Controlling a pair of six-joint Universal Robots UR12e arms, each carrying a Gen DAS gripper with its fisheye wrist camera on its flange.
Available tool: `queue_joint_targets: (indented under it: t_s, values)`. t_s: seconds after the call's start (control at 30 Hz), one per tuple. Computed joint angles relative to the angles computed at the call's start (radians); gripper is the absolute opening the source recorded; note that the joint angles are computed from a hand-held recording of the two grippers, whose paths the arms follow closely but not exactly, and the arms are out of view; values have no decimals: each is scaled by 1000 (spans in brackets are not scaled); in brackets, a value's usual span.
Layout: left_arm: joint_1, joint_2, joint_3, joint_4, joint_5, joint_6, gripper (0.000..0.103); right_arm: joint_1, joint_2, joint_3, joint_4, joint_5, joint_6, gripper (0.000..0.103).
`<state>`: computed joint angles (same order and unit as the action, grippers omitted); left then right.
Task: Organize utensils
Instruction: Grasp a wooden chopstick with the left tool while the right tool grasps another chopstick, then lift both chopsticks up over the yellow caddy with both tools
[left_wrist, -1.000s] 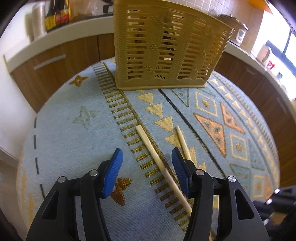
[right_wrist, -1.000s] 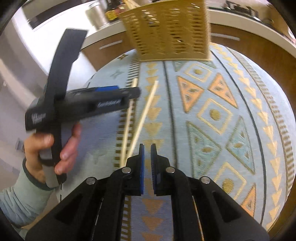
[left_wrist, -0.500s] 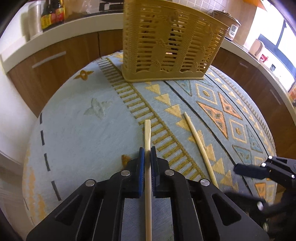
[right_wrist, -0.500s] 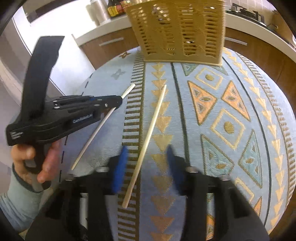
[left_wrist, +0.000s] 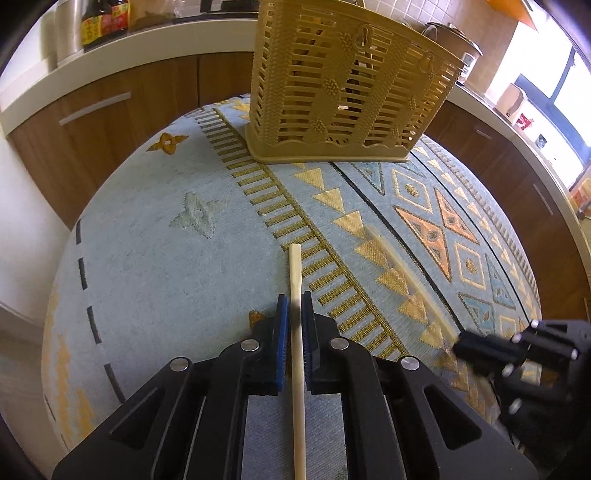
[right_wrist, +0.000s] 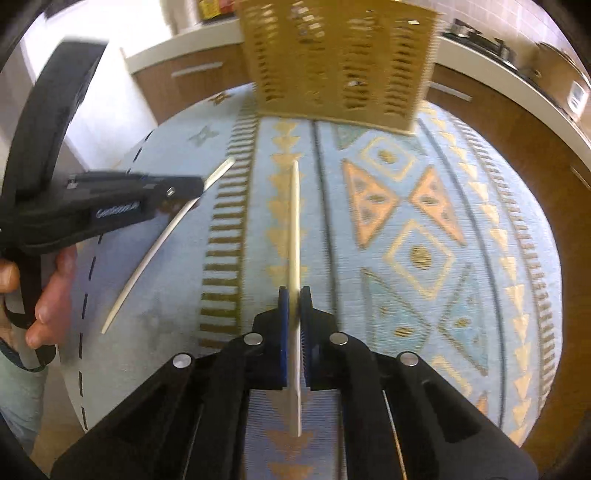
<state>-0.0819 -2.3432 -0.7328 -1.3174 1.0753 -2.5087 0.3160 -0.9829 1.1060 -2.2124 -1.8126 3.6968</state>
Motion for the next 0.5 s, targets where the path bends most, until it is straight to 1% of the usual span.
queue_joint_targets:
  t_s: [0.07,0.1,0.13,0.23,0.37,0.5]
  values:
    - [-2,-7,15,-14,-2,5,20,-4,-15,19,-1,-10,8,5]
    - [-3,-10,23,-20,-1,11,21,-10,-23,29,0,-8,12,5]
    - [-5,-15,33,-30,2,17,21,-13,-38,52,-6,-6,16,5]
    - [-15,-28,61,-54,34,36,21,-27,-46,63,11,2,15,5]
    - [-25,-24,56,-38,74,65,21,-48,-41,58,31,61,0,5]
    - [-25,-24,55,-37,76,83,21,-64,-33,39,48,105,-4,6]
